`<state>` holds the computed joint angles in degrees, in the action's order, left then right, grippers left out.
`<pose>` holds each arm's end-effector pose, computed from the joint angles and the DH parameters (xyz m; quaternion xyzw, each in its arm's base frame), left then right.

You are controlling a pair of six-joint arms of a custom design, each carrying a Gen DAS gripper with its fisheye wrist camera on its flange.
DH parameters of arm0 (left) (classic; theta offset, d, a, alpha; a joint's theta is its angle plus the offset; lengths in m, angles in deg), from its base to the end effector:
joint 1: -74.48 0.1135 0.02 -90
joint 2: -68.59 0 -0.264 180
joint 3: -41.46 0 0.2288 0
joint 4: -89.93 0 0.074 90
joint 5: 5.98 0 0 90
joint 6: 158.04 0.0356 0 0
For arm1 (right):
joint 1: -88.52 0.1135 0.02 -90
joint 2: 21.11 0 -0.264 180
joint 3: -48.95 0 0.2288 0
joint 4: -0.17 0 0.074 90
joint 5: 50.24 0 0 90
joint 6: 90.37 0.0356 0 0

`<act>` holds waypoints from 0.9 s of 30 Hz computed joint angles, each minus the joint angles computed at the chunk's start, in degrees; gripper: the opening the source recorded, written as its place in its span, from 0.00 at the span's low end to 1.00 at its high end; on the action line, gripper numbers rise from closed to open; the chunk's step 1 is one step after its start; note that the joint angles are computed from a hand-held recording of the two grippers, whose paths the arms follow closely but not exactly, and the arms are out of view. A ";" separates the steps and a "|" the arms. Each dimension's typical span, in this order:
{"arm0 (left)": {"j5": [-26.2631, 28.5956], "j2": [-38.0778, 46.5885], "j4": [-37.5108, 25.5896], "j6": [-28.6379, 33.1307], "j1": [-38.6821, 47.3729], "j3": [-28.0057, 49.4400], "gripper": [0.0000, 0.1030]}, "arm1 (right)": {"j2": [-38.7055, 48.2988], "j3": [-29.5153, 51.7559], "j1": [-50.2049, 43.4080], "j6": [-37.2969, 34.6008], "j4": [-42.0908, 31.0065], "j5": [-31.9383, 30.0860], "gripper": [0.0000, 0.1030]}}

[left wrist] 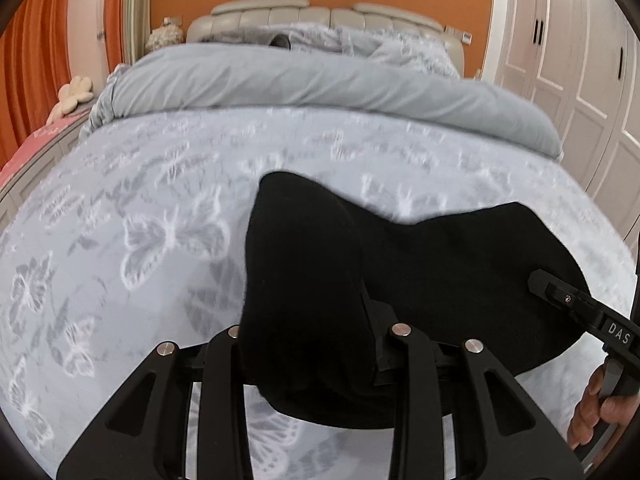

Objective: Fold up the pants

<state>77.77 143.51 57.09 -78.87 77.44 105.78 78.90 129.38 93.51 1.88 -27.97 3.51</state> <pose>0.2551 0.0171 0.2511 -0.1315 0.9080 0.0229 0.3971 0.3474 0.0515 0.2208 -0.1334 0.8835 0.3112 0.3237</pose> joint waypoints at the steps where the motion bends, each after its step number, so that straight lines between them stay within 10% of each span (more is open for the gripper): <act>1: -0.04 -0.27 0.97 0.45 0.08 -1.27 0.36 | 0.69 -0.71 -0.50 -1.00 -0.19 -0.42 0.51; 9: 2.62 -13.55 -6.60 4.97 5.74 -3.70 0.46 | -11.94 -5.08 -4.84 -2.94 -2.69 8.23 0.72; 11: 2.61 -14.35 -7.65 3.68 5.77 0.70 0.59 | -12.94 -2.77 -3.33 -1.80 -3.07 7.08 0.59; 13: 3.41 -9.92 -8.36 0.65 4.45 6.47 0.66 | -9.66 3.11 0.71 -0.89 -6.79 5.85 0.22; 15: 2.99 -1.96 -8.47 -1.72 2.43 11.36 0.66 | -4.16 8.49 5.01 -0.23 -9.16 6.74 0.13; 19: 0.49 17.03 -5.84 -3.92 2.26 16.24 0.65 | 10.96 16.98 9.16 -0.52 -7.63 18.19 0.00; 21: -4.20 21.82 1.01 -1.46 2.43 13.20 0.71 | 14.81 15.73 4.51 3.46 -1.45 8.21 0.00; 27: -5.30 9.17 8.07 1.85 1.45 2.20 0.74 | 5.83 12.98 4.64 1.57 -8.32 6.97 0.04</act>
